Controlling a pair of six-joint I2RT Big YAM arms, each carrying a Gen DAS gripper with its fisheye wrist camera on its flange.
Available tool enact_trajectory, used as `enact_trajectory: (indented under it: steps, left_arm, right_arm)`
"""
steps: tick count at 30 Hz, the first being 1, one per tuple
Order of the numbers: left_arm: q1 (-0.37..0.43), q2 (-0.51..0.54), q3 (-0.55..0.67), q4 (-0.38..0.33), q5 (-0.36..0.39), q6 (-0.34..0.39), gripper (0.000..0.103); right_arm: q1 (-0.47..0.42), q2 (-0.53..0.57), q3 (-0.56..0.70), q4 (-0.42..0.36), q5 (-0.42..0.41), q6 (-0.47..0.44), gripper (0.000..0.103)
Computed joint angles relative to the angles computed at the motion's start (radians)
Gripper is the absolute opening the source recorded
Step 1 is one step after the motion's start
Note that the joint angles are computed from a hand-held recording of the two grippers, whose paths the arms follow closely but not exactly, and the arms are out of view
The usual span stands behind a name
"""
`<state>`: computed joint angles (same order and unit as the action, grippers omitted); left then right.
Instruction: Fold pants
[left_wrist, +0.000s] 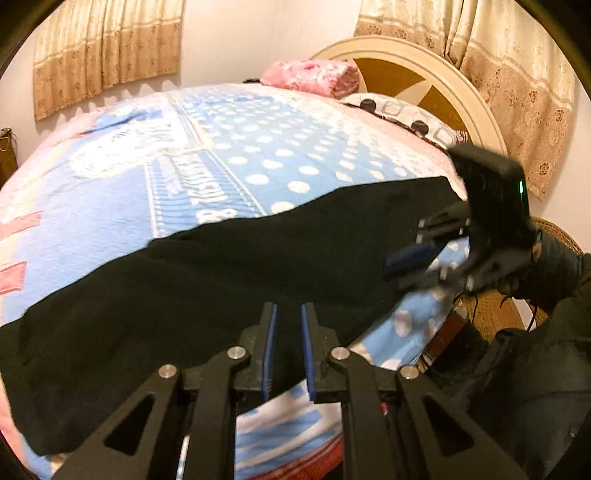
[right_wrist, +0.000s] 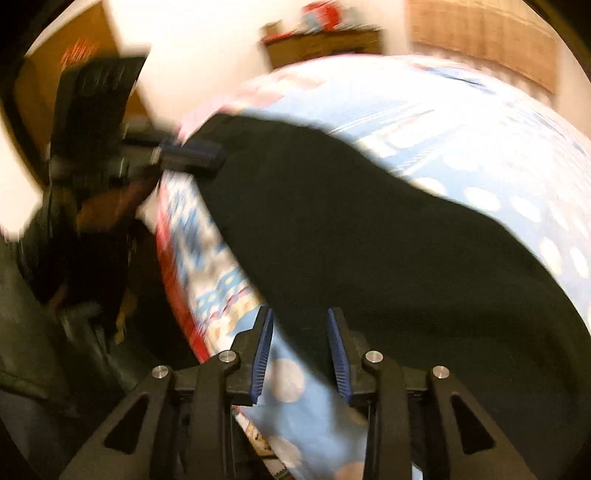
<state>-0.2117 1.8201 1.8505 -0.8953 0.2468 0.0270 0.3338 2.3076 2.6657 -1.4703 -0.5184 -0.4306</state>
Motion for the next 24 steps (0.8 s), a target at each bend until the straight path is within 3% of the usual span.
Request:
enact_trajectory:
  steps: [2, 6, 8, 10, 11, 13, 15, 17, 18, 20, 22, 24]
  left_arm:
    - [-0.011, 0.042, 0.039, -0.045, -0.014, 0.01, 0.014]
    - [-0.034, 0.106, 0.08, -0.129, -0.065, 0.036, 0.014]
    - [-0.037, 0.09, 0.053, -0.101, -0.073, 0.038, 0.014]
    - [-0.035, 0.089, 0.057, -0.11, -0.067, 0.026, 0.014]
    - [-0.033, 0.085, 0.06, -0.107, -0.057, 0.009, 0.014]
    - [-0.037, 0.079, 0.071, -0.103, -0.045, -0.002, 0.015]
    - [-0.051, 0.091, 0.111, -0.106, -0.052, -0.003, 0.015]
    - [-0.068, 0.125, 0.184, -0.123, -0.031, -0.009, 0.017]
    - [-0.079, 0.153, 0.234, -0.14, -0.018, -0.008, 0.017]
    - [-0.108, 0.218, 0.343, -0.175, -0.004, 0.0, 0.017]
    - [-0.136, 0.295, 0.471, -0.225, 0.009, 0.0, 0.017]
    - [-0.166, 0.396, 0.642, -0.296, 0.038, -0.002, 0.017]
  right_arm:
    - [-0.033, -0.03, -0.055, 0.086, 0.001, 0.116, 0.032]
    - [-0.085, -0.033, -0.076, 0.153, 0.057, 0.277, 0.033]
    - [-0.105, -0.027, -0.082, 0.161, 0.119, 0.333, 0.033]
    - [-0.13, -0.055, -0.149, 0.214, 0.045, 0.373, 0.033]
    - [-0.132, -0.076, -0.185, 0.239, 0.048, 0.388, 0.033]
    - [-0.147, -0.176, -0.359, 0.376, 0.057, 0.431, 0.033]
    - [-0.183, -0.292, -0.561, 0.542, 0.034, 0.537, 0.033]
    - [-0.235, -0.403, -0.749, 0.698, 0.03, 0.668, 0.043]
    - [-0.259, -0.456, -0.835, 0.77, 0.053, 0.731, 0.049]
    - [-0.329, -0.584, -1.046, 0.933, 0.137, 0.889, 0.05]
    - [-0.389, -0.661, -1.171, 1.014, 0.21, 1.008, 0.05]
    - [-0.444, -0.695, -1.236, 1.049, 0.228, 1.088, 0.052]
